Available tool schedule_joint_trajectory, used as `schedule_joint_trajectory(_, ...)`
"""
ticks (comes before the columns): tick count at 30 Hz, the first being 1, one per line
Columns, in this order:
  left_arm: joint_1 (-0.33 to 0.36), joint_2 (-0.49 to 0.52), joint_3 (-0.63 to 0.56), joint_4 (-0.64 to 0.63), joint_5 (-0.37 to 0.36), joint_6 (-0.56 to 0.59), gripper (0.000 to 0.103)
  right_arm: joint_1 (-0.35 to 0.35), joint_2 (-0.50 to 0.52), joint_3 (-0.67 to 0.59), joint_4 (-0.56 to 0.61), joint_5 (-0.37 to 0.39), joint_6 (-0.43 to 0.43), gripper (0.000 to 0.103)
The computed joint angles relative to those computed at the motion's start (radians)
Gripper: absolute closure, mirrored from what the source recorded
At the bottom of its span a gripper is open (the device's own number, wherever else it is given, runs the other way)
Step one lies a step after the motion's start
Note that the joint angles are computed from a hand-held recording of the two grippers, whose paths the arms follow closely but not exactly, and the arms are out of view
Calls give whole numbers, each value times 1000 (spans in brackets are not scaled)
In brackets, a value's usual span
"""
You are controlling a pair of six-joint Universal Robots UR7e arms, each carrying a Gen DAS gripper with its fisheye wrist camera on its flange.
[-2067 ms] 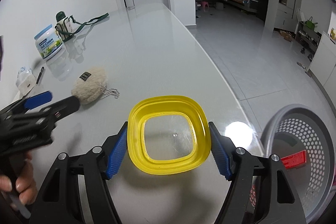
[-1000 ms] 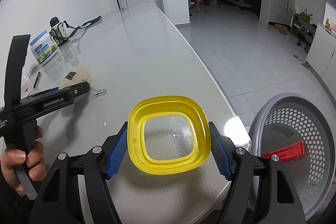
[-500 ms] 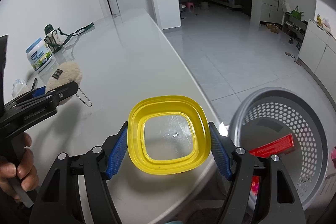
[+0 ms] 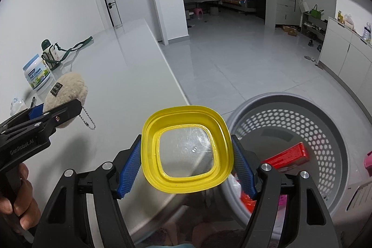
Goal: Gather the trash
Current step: 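Carry the sponge ball and yellow lid in both grippers over the basket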
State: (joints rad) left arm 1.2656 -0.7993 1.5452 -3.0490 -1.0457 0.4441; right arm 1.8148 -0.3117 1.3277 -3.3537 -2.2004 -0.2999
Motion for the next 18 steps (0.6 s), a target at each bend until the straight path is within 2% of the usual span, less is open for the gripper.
schedule_joint_trajectory(10,-44,8,56,-19,-14,-20,40,-31,-73,122,-92,-8,13,34)
schedule_joint_trajectory(18,-72,37,57,-3,-33,-16,40,-68,-122,197,-164,-8,30,34)
